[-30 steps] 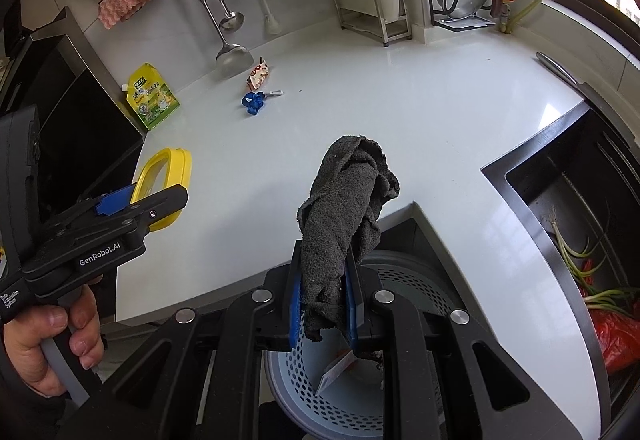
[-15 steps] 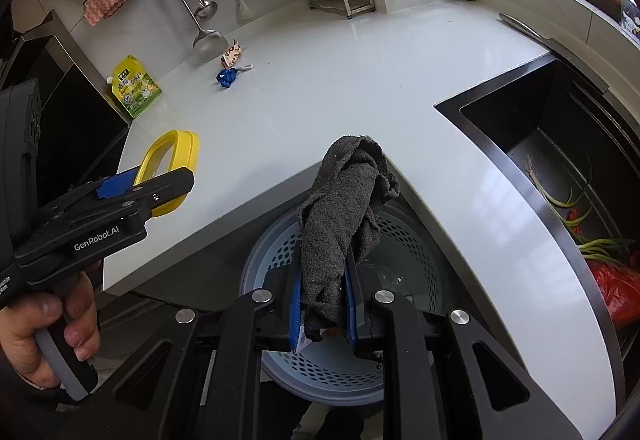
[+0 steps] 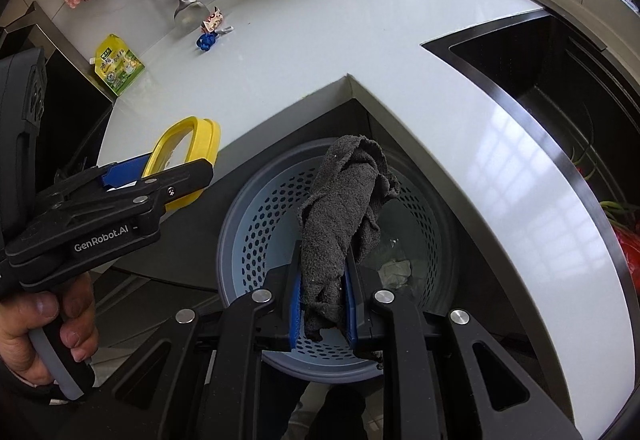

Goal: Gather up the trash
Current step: 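Carry the yellow lid and grey cloth over the grey bin with both tools, then open both tools to drop the yellow lid and grey cloth into the bin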

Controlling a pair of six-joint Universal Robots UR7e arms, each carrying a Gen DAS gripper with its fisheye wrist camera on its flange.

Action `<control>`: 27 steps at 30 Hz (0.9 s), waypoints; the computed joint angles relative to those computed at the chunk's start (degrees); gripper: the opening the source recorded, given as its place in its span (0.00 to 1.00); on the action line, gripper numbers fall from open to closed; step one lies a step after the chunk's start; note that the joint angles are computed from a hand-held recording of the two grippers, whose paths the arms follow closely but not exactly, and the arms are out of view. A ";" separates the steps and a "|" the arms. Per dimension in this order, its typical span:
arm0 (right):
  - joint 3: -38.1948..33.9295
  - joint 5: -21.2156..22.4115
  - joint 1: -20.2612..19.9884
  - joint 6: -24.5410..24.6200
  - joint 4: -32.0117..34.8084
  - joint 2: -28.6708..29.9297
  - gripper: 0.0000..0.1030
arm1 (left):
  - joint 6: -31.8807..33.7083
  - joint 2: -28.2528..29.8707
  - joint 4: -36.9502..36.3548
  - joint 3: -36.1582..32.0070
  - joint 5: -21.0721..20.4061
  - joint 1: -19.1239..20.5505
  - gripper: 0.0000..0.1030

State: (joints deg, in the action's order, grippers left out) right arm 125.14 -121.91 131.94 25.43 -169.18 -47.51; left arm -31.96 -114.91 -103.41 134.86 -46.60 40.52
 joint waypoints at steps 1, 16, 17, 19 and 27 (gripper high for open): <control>0.15 0.15 -0.19 0.18 0.19 0.20 0.16 | 0.70 0.52 -0.61 0.25 -0.71 0.49 0.64; 1.53 1.31 -3.59 3.06 2.92 3.49 0.16 | 11.02 8.93 -7.93 2.99 -6.95 7.60 0.64; 1.46 1.45 -3.78 3.19 2.92 3.65 0.16 | 11.51 9.17 -8.16 3.03 -7.02 7.91 0.64; 1.16 1.77 -4.15 3.24 2.95 4.04 0.16 | 12.41 9.80 -8.55 2.85 -7.57 8.69 0.65; 0.60 1.79 -5.13 3.51 2.38 4.48 0.55 | 13.75 11.05 -9.09 2.03 -7.94 10.91 0.83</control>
State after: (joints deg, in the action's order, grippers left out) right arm 125.74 -120.12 126.81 28.94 -166.80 -43.03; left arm -18.21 -103.87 -112.51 136.89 -54.54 51.43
